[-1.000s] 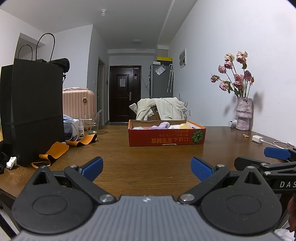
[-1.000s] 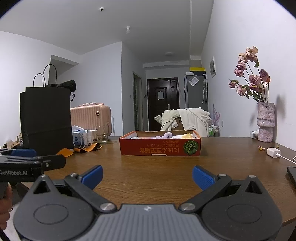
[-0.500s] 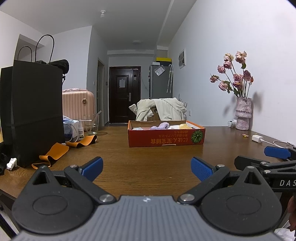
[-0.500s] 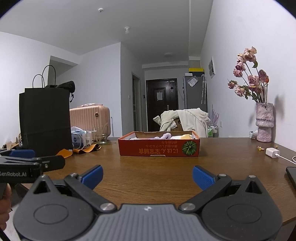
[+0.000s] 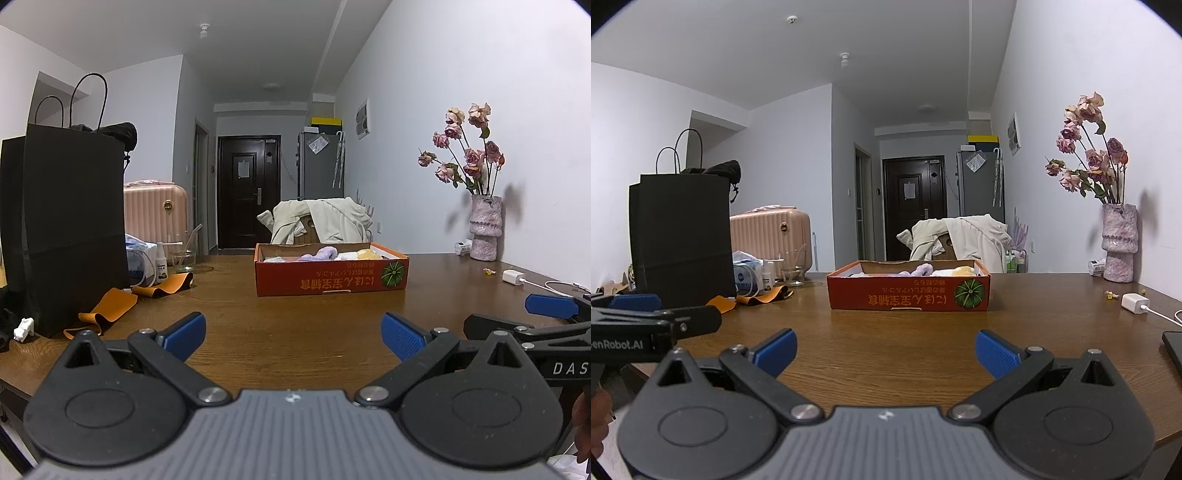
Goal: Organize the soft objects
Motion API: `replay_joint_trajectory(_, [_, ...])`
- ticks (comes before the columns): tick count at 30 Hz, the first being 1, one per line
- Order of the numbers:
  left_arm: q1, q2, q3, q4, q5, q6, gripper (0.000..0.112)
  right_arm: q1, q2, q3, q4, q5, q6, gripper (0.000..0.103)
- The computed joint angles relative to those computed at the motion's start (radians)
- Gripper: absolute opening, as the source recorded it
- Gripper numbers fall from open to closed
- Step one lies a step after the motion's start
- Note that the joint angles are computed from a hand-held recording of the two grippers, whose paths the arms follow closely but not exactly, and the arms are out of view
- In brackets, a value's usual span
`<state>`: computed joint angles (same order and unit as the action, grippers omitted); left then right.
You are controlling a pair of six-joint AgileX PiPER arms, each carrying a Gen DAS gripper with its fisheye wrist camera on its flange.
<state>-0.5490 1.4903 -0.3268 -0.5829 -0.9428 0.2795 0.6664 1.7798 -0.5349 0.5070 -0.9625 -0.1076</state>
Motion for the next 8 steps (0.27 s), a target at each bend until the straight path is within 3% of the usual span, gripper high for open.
replay_joint_trajectory(8, [-0.003,0.011,0.002,0.005,-0.028,-0.009,0.103,-0.001,0.002,0.000,-0.005,-0.004,0.004,0.103])
